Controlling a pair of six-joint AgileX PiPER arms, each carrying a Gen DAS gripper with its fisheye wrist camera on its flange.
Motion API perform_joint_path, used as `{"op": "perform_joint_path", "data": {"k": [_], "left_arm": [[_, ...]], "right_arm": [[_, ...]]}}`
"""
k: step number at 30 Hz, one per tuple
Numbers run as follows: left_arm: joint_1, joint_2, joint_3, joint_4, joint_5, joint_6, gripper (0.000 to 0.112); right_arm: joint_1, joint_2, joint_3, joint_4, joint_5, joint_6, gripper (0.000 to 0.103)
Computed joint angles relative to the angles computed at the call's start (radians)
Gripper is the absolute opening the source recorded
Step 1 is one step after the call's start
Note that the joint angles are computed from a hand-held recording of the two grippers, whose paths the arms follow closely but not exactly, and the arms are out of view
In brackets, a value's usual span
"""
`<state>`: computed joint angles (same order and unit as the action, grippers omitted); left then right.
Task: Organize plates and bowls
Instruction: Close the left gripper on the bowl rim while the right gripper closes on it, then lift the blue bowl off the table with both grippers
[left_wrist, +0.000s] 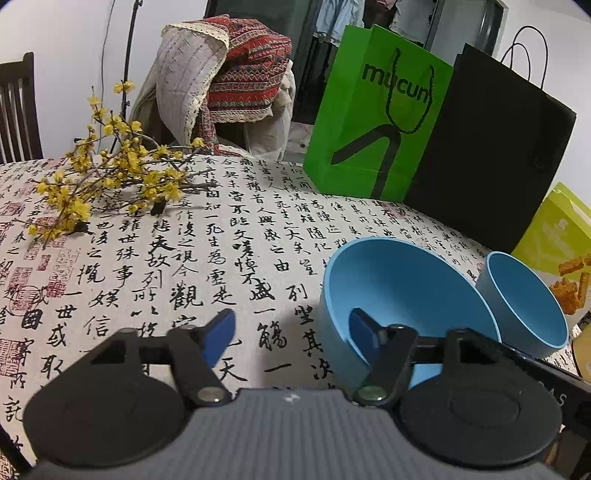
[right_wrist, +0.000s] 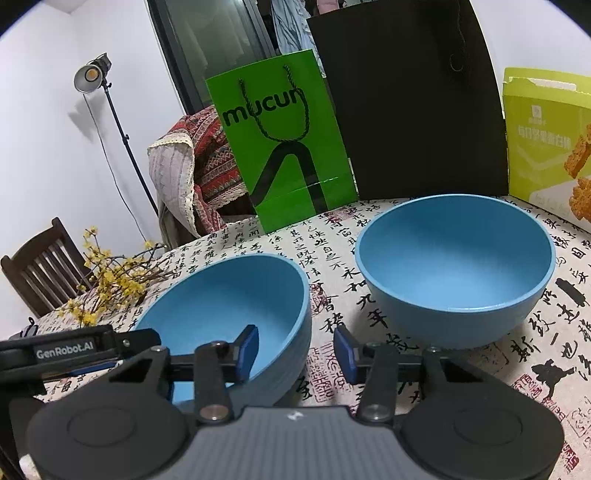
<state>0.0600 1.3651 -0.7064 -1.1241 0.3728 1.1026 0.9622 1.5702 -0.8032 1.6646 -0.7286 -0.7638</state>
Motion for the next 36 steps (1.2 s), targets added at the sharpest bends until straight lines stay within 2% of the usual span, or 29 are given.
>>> {"op": "perform_joint_path", "data": {"k": [4,7,12,18,36], "left_arm": [[0.018,0.004,0.001,-0.058,0.048,0.081,0.048],[0.016,-0.005,0.009,-0.084,0.057,0.122,0.041],[0.012,-0.007,0.013,-0.092,0.077,0.158,0.03],[-0.017,-0.044,0.041,-0.123,0.044,0.212,0.03],[-0.031,-0.083,0.054,-0.125,0.026,0.218,0.03]], "right_arm": [[-0.006,-0.002,0.007,-0.022,0.015,0.019,0.038],[-0.009,-0.006,0.015,-0.048,0.028,0.038,0.03],[-0.006,-0.008,0.017,-0.051,0.025,0.037,0.026],[0.002,-0.007,0.014,-0.052,0.014,0.028,0.021],[0.009,-0.033,0.038,-0.073,0.008,0.069,0.021]]}}
